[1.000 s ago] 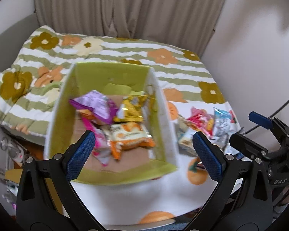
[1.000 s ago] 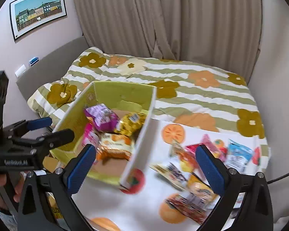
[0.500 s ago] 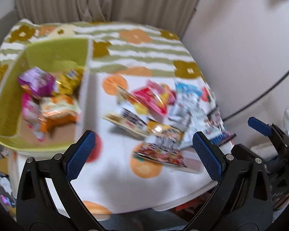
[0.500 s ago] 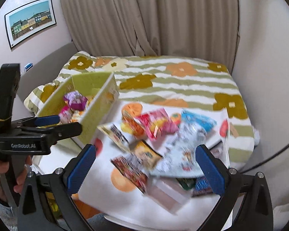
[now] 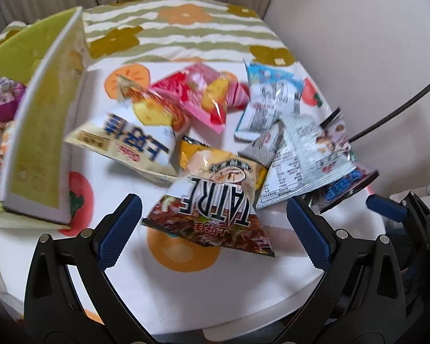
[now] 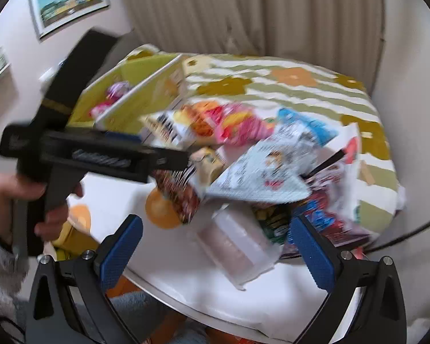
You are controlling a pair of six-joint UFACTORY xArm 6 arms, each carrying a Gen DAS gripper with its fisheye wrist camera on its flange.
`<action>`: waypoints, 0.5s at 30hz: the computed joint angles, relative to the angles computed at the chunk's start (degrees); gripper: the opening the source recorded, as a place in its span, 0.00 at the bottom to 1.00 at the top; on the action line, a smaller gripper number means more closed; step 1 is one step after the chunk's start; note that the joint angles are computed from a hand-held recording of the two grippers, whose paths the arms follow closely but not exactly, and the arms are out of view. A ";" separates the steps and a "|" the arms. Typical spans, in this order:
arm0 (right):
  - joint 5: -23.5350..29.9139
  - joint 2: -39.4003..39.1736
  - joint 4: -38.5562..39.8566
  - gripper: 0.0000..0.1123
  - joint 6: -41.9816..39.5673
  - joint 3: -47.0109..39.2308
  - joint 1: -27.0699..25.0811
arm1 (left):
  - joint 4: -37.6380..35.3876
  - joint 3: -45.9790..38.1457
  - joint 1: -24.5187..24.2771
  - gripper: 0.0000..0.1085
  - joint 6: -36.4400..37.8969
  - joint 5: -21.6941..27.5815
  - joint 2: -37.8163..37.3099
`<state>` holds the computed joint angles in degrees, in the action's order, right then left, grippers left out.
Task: Organize snacks
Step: 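Move both tools back over the remaining snack bags, then grasp the TATRE bag with left tool while right tool grasps white packet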
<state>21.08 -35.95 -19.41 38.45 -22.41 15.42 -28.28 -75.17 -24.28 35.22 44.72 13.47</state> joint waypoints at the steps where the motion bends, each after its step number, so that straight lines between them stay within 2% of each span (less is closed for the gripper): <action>1: -1.05 1.13 0.75 0.92 -1.58 0.33 0.05 | 0.45 -0.11 -0.41 0.92 -0.27 -0.24 0.62; 6: -5.52 6.37 2.74 0.92 -7.92 1.54 -0.02 | 3.79 0.14 -1.71 0.92 -1.21 -2.88 2.70; 9: -6.11 10.50 0.60 0.92 -9.58 0.41 -0.22 | 5.04 0.37 -2.24 0.92 -1.31 -4.78 3.48; 13: -6.98 13.64 -1.61 0.92 -11.39 -0.50 -1.40 | 5.41 -0.73 -2.63 0.92 -1.25 -4.94 5.40; 15: -7.92 14.58 1.25 0.92 -14.67 -0.41 -2.01 | 5.44 -1.20 -2.69 0.92 -1.35 -4.69 6.06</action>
<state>13.16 -21.37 -18.16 23.78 -22.82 13.41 -22.85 -76.38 -26.97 33.88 40.03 19.53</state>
